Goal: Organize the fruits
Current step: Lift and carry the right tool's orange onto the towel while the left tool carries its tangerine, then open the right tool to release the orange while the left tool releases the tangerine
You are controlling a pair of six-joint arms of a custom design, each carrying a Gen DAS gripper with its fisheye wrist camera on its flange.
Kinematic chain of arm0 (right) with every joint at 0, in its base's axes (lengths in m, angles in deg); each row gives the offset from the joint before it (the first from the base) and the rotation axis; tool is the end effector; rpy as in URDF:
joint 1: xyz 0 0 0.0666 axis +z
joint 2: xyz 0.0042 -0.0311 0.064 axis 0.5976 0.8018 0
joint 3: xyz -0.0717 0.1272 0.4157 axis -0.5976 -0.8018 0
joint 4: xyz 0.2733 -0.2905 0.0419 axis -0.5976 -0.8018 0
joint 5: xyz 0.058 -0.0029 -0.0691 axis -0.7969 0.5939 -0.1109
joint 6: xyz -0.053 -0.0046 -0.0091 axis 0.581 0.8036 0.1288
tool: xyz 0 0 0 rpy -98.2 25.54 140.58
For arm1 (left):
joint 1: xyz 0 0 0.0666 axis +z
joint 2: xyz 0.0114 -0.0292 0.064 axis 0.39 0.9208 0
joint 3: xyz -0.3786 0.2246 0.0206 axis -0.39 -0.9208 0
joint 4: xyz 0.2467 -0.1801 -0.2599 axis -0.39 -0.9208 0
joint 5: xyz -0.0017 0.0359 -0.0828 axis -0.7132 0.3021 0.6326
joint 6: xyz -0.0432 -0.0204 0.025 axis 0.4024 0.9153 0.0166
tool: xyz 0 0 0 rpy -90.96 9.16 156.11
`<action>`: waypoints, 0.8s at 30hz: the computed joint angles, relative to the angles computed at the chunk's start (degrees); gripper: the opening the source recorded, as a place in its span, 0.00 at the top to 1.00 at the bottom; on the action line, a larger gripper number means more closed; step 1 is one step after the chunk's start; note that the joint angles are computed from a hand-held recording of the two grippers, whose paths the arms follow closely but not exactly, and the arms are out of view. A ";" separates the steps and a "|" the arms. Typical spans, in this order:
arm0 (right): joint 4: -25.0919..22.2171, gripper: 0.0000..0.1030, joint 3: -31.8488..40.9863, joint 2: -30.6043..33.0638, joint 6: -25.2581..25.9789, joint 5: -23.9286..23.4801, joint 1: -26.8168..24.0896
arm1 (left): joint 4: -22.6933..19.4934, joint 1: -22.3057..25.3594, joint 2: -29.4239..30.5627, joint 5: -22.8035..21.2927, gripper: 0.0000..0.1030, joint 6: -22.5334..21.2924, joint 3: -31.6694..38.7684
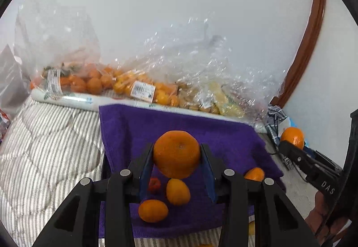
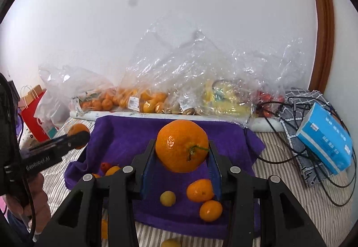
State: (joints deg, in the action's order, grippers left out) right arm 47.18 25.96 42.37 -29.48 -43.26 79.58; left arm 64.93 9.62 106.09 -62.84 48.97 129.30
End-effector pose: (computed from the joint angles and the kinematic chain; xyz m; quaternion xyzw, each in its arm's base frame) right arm 0.4944 0.4276 0.3758 0.1532 0.8860 -0.0068 0.4376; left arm 0.5978 -0.1582 0.3526 0.1910 0.8713 -0.2516 0.3756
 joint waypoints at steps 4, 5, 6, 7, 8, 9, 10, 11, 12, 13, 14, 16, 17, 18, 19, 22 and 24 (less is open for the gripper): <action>2.19 0.59 -2.72 -0.66 -0.61 -1.40 -1.04 | -0.16 0.08 1.31 -0.62 0.63 -0.29 0.33; 2.01 0.58 -3.10 -0.83 -1.03 -1.32 -1.21 | -0.09 0.18 1.61 -0.79 0.63 -0.16 0.43; 1.80 0.58 -3.71 -1.17 -1.68 -0.95 -1.41 | -0.18 0.22 1.91 -0.98 0.63 0.04 0.65; 1.72 0.59 -4.06 -1.38 -2.09 -0.69 -1.54 | -0.34 0.29 2.21 -1.15 0.63 0.28 0.90; 1.61 0.59 -4.72 -1.76 -2.76 -0.39 -1.76 | -0.51 0.36 2.50 -1.20 0.63 0.48 1.13; 1.76 0.58 -5.33 -2.07 -3.26 -0.41 -1.95 | -0.49 0.43 2.73 -1.16 0.63 0.77 1.24; 2.10 0.58 -6.03 -2.39 -3.88 -0.72 -2.22 | -0.49 0.47 2.88 -1.11 0.63 1.03 1.28; 2.59 0.58 -6.68 -2.68 -4.37 -1.27 -2.50 | -0.53 0.49 3.02 -1.00 0.63 1.06 1.34; 2.87 0.58 -7.11 -2.80 -4.65 -1.84 -2.68 | -0.52 0.46 3.14 -0.91 0.63 0.97 1.34; 2.83 0.58 -7.26 -2.74 -4.90 -2.31 -2.85 | -0.41 0.40 3.17 -0.92 0.63 0.83 1.25; 2.53 0.58 -7.18 -2.50 -5.17 -2.60 -2.94 | -0.37 0.34 3.22 -0.99 0.63 0.63 1.20; 2.39 0.58 -6.91 -1.94 -4.89 -3.28 -2.97 | -0.34 0.17 3.27 -0.94 0.63 0.29 1.11; 2.45 0.58 -6.85 -1.76 -4.75 -3.45 -2.92 | -0.25 0.09 3.25 -0.89 0.63 0.16 0.99; 2.41 0.58 -6.70 -1.56 -4.59 -3.58 -2.86 | -0.26 0.03 3.27 -0.89 0.63 0.04 0.96; 2.66 0.58 -6.50 -1.25 -4.08 -3.78 -2.82 | -0.28 -0.03 3.32 -0.90 0.63 -0.06 0.96; 4.27 0.58 -6.62 -0.68 -3.67 -3.92 -2.67 | -0.45 -0.04 3.52 -0.79 0.63 -0.04 1.04; 5.71 0.58 -6.72 -0.31 -3.49 -4.93 -2.74 | -0.61 -0.04 3.73 -0.83 0.63 0.05 1.17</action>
